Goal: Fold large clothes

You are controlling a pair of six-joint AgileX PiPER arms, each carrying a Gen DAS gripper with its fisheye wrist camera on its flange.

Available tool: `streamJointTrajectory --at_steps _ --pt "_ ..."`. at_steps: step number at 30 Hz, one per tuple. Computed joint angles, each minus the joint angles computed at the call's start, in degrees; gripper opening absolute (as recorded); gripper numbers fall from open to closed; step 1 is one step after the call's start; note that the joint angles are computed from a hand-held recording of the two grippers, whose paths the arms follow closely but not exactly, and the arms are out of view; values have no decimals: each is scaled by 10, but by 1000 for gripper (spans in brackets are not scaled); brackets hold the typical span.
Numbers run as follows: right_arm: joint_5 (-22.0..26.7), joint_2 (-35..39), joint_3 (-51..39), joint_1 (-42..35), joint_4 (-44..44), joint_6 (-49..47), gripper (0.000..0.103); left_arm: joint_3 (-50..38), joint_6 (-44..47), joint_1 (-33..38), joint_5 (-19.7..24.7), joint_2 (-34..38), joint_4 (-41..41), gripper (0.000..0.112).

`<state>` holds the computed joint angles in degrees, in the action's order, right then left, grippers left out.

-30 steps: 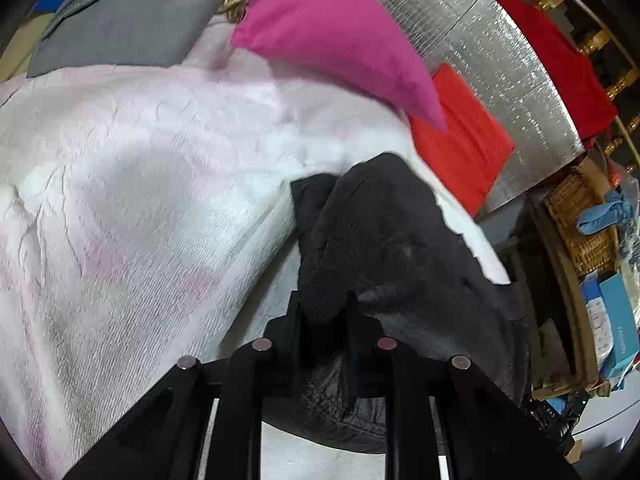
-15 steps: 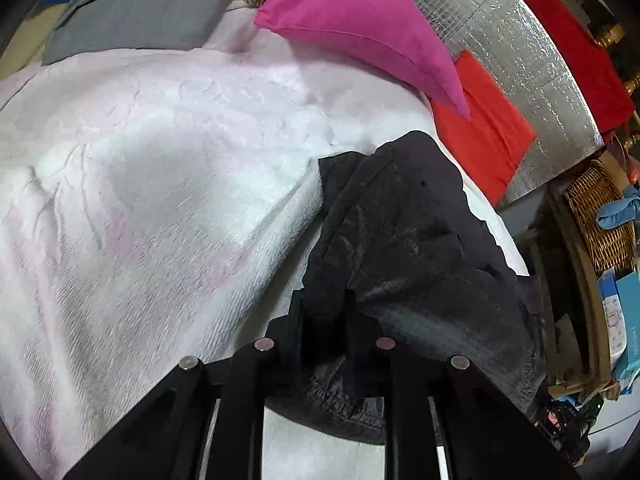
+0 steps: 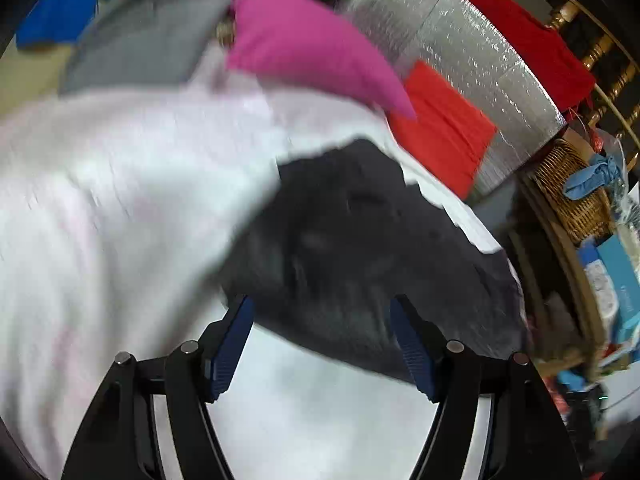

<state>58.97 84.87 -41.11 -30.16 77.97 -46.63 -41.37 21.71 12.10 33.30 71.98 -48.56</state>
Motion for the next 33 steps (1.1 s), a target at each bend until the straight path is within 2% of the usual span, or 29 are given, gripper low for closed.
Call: streamJointTrajectory --at_steps 3,5,9,12,14,20,26,29,31,33 --pt "2 39 18 34 33 3 76 -4 16 29 60 64 -65 72" --pt "-9 65 17 55 57 3 76 0 32 43 71 87 -107 72" --pt "-21 101 19 69 105 -9 76 0 32 41 46 98 -128 72" --pt "-50 104 23 71 128 -6 76 -3 47 52 52 120 -158 73" --pt "-49 108 23 59 130 -7 76 -6 46 57 55 137 -166 73" --pt "-70 140 8 60 161 -15 76 -10 101 57 49 183 -259 75" --pt "-82 162 -18 69 180 -20 77 -12 146 65 61 208 -330 77" --pt "-93 167 -30 77 189 -24 77 -17 166 57 49 214 -350 77" --pt "-113 166 -41 88 185 -23 77 -22 172 50 37 219 -359 73" --pt "-147 157 -50 108 176 -16 70 -25 178 49 32 222 -365 65"
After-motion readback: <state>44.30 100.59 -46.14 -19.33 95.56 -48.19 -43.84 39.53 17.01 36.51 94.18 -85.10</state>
